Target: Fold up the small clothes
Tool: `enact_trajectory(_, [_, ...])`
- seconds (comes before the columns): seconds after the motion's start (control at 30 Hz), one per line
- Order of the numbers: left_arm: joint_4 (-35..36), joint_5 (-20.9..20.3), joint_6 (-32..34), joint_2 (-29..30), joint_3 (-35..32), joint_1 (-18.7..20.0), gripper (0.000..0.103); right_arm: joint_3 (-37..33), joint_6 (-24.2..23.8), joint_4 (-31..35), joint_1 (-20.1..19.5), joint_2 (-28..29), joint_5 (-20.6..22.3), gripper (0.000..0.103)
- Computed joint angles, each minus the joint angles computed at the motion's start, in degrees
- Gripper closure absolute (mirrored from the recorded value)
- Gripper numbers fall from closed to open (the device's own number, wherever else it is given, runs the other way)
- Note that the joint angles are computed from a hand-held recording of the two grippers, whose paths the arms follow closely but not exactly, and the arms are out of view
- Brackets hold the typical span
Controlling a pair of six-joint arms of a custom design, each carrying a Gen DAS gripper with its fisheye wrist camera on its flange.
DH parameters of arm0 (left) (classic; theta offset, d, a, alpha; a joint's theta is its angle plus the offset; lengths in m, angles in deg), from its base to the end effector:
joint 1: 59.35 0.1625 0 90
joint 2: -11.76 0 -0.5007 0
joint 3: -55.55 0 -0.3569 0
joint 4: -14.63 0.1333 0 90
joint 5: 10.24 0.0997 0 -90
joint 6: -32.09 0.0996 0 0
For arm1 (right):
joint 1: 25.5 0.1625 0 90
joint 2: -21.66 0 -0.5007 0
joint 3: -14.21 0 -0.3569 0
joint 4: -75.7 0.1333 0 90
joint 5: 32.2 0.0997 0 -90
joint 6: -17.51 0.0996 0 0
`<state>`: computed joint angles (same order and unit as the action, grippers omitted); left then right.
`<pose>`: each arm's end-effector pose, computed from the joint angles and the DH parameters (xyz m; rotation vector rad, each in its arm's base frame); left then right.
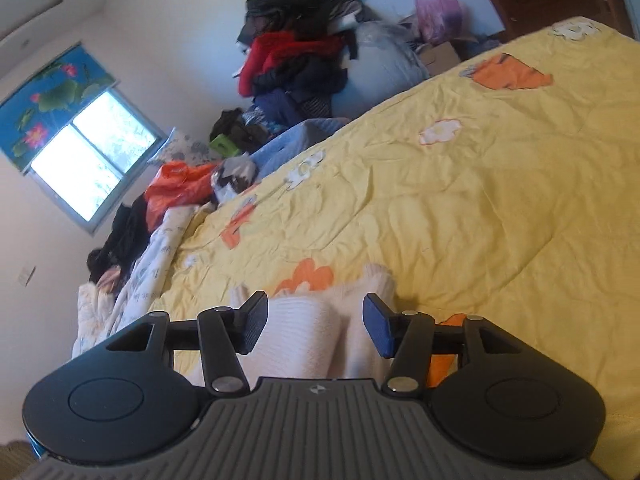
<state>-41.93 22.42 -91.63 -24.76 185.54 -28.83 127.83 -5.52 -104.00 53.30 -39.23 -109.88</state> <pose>-0.2032 -0.3719 -0.0078 1.3817 1.5025 -1.0134 0.0355 -0.6165 0.2982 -0.4104 2.9271 -1.0376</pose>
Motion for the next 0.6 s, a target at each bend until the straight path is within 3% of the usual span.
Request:
enact_trajectory(0.07, [0.1,-2.4,2.3,0.0,0.5,1.2,0.055,-0.6,-2.0,3.2,1.0,-0.1,-0.9,0.045])
enact_trajectory(0.17, [-3.2,-5.2,7.3,1.3,0.3,2.2,0.055,-1.9,-3.6,4.8,3.1,1.9,-7.0,0.042])
enact_trajectory(0.27, [-7.9,-4.6,13.1,2.1,-0.5,4.0,0.055,-3.0,-1.7,5.9,3.8,4.4,-11.3,0.043])
enact_trajectory(0.33, [-11.1,-2.5,16.4,2.3,-0.5,5.0,0.064,-2.4,-3.0,4.6,3.9,5.5,-11.6,0.063])
enact_trajectory(0.37, [-11.5,-1.8,17.1,2.3,-0.7,5.1,0.083,-2.2,-3.7,4.3,4.3,5.7,-12.2,0.08])
enact_trajectory(0.4, [-10.1,-1.1,16.4,2.0,-0.9,4.7,0.087,-1.8,-4.1,3.4,4.7,5.4,-12.6,0.087])
enact_trajectory(0.47, [-4.9,-0.3,12.7,1.2,-1.9,4.2,0.088,-0.4,-7.5,0.8,5.6,4.0,-12.6,0.088])
enact_trajectory(0.53, [-5.4,0.4,13.4,1.9,-1.8,4.9,0.088,-0.6,-8.7,0.5,5.4,3.1,-13.3,0.088])
enact_trajectory(0.6, [-7.0,1.4,13.8,2.4,-1.9,6.2,0.088,-2.8,-6.1,3.6,4.3,3.9,-15.8,0.089])
